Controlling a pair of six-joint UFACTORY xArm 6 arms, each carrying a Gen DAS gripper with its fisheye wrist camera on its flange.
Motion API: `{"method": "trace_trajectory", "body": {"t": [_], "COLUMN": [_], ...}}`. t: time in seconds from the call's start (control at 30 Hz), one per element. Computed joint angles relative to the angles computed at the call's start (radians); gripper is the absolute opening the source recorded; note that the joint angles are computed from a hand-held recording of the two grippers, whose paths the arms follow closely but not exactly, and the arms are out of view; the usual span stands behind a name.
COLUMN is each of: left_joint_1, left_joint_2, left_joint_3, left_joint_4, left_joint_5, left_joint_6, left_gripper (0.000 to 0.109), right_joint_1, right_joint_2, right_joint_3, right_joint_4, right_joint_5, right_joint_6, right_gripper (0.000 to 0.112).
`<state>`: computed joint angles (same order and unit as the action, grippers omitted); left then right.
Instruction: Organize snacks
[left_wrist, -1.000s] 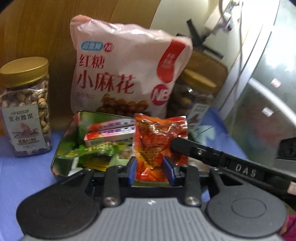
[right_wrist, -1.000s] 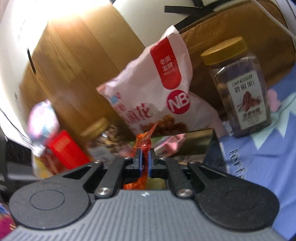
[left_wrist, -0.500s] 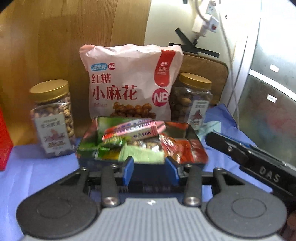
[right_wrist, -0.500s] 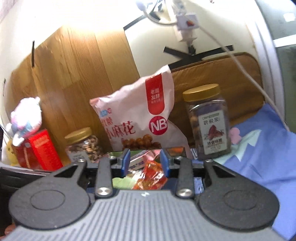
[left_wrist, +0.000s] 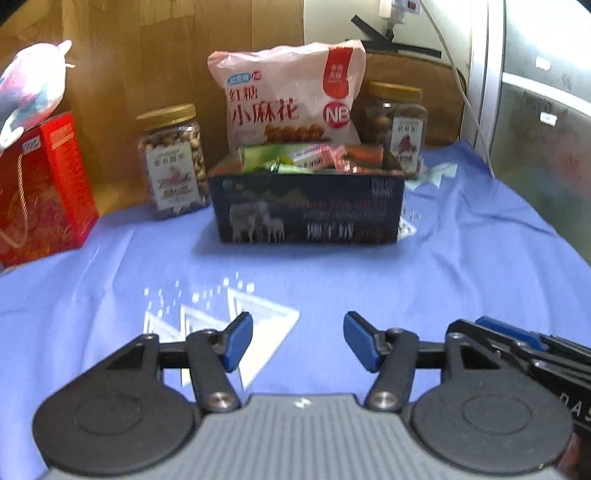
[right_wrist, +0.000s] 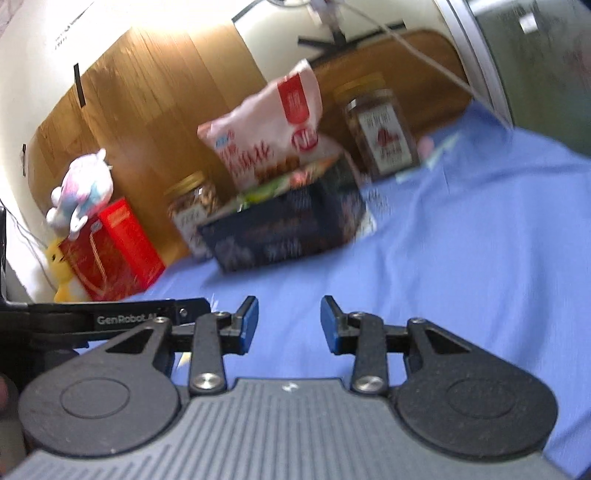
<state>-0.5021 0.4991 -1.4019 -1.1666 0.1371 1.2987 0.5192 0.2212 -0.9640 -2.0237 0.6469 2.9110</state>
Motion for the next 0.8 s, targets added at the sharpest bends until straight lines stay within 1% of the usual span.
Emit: {"method": "trace_trajectory", "body": {"t": [0.1,0.13,0.23,0.27,0.3,0.37,0.53,0.6,0.7,0.73,0.8], "left_joint_1": [-0.006,-0.009,-0.012,-0.015,-0.018,-0.022,-0.021,-0.020,-0.018,-0.017,-0.016], "left_joint_2": [-0.030,-0.036,-0.055,-0.060,-0.063,-0.069,-0.070,-0.067,-0.060,-0.059,-0.055], "left_joint_3": [0.057,0.070,0.106,0.112,0.116,0.124,0.135,0.133,0.129,0.129,0.137], "left_joint_4": [-0.027,-0.048,-0.081,-0.110,-0.145,-0.187,-0.171,-0.169,-0.162,-0.149,-0.069], "left_joint_5": [-0.035,-0.049,-0.070,-0.078,-0.090,-0.104,-0.113,-0.120,-0.125,-0.128,-0.133], "left_joint_6": [0.021,0.038,0.062,0.090,0.125,0.168,0.142,0.136,0.122,0.108,0.031], "left_gripper": [0.062,0.064,0.076,0.084,0.087,0.089,0.093,0.098,0.103,0.103,0.103], "right_joint_1": [0.020,0.028,0.047,0.049,0.052,0.055,0.054,0.055,0.055,0.053,0.050], "right_joint_2": [-0.007,-0.009,-0.014,-0.015,-0.016,-0.016,-0.017,-0.018,-0.020,-0.020,-0.018], "right_joint_3": [0.009,0.011,0.018,0.019,0.021,0.021,0.024,0.026,0.029,0.029,0.028], "right_joint_4": [-0.006,-0.004,-0.004,-0.007,-0.011,-0.017,-0.033,-0.034,-0.035,-0.037,-0.039], "right_joint_5": [-0.011,-0.009,-0.003,-0.005,-0.007,-0.015,-0.028,-0.027,-0.025,-0.025,-0.028], "right_joint_6": [0.020,0.018,0.016,0.019,0.025,0.034,0.059,0.065,0.077,0.081,0.087], "right_gripper": [0.041,0.044,0.045,0.046,0.046,0.046,0.046,0.046,0.047,0.047,0.047]}}
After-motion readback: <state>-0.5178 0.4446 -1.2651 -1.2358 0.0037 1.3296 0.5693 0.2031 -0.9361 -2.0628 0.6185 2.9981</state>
